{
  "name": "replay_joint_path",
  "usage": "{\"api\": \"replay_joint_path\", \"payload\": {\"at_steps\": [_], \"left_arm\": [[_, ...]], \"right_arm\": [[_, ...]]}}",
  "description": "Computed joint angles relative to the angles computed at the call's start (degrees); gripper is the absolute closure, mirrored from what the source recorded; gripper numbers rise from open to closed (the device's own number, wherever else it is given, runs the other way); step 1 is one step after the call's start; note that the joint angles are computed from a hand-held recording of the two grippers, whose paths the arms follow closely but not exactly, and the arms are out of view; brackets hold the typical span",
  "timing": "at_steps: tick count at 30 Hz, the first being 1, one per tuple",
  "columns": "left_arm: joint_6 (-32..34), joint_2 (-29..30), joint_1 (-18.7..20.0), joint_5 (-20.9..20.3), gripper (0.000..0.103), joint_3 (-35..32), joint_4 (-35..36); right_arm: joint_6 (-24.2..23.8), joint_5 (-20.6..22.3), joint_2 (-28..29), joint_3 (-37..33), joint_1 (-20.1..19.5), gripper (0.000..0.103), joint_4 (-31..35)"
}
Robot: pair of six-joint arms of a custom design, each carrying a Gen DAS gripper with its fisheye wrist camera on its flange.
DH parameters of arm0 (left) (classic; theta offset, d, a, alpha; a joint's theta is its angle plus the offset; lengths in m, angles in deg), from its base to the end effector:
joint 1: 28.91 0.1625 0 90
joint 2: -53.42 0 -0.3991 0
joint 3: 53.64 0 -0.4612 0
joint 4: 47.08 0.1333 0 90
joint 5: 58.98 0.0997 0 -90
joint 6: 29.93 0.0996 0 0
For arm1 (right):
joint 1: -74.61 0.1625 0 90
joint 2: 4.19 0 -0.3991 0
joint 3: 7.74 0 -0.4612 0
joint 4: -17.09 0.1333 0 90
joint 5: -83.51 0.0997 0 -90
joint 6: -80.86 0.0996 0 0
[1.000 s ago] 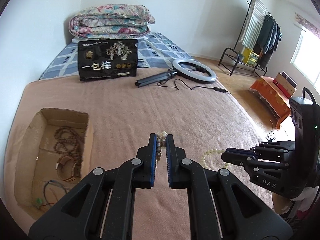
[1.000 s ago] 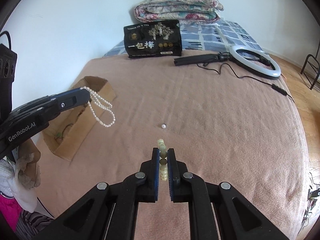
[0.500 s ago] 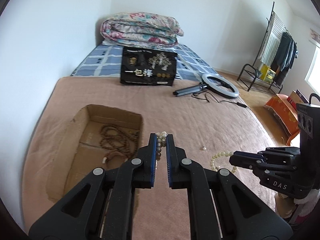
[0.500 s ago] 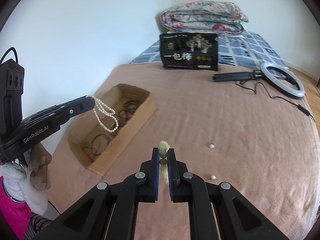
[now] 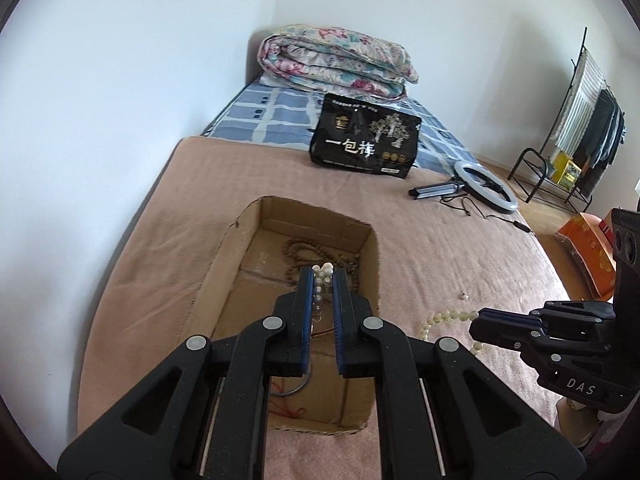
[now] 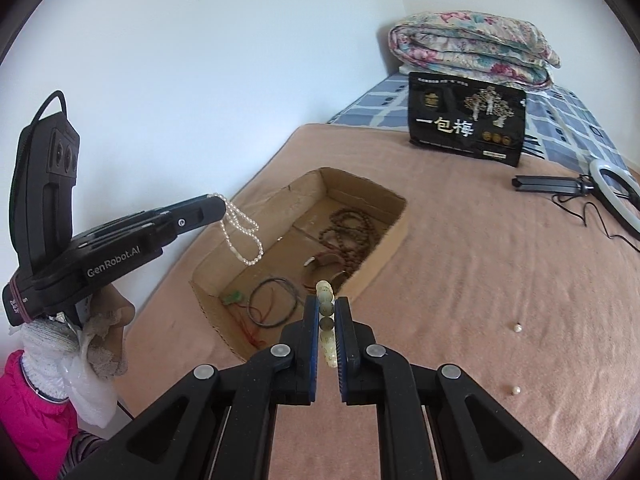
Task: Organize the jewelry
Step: 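Lift the pearl strand and cream bracelet and carry both over the box, then open both grippers to drop the pearl strand and bracelet into the box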
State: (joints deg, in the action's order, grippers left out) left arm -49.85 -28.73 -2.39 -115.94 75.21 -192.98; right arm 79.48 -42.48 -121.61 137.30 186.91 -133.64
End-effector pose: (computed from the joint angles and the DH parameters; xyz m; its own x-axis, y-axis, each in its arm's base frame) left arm -0.3480 -0.3833 0.1557 -0.7262 0.5184 -0.4515 0.6763 0.6567 -0.3337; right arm 0.2029 -0.2977 0.2899 -0.8625 -0.0287 0.5052 -0.3387 0.7745 -0.5342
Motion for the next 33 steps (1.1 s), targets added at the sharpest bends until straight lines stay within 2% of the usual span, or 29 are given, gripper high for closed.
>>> {"api": "replay_joint_path", "payload": {"at_steps": [16,33], "left_arm": [[-0.99,-2.68,3.47,1.28,0.096,1.64,4.29],[-2.21,-1.28,4.59,0.93,0.096,0.83,6.77]], "right_arm": [[-0.73,3.42,9.94,-2.06,-1.65,0.098,-6.17],[-1.59,3.03,14.12,-2.73,-3.52,0.097,-7.13]]}}
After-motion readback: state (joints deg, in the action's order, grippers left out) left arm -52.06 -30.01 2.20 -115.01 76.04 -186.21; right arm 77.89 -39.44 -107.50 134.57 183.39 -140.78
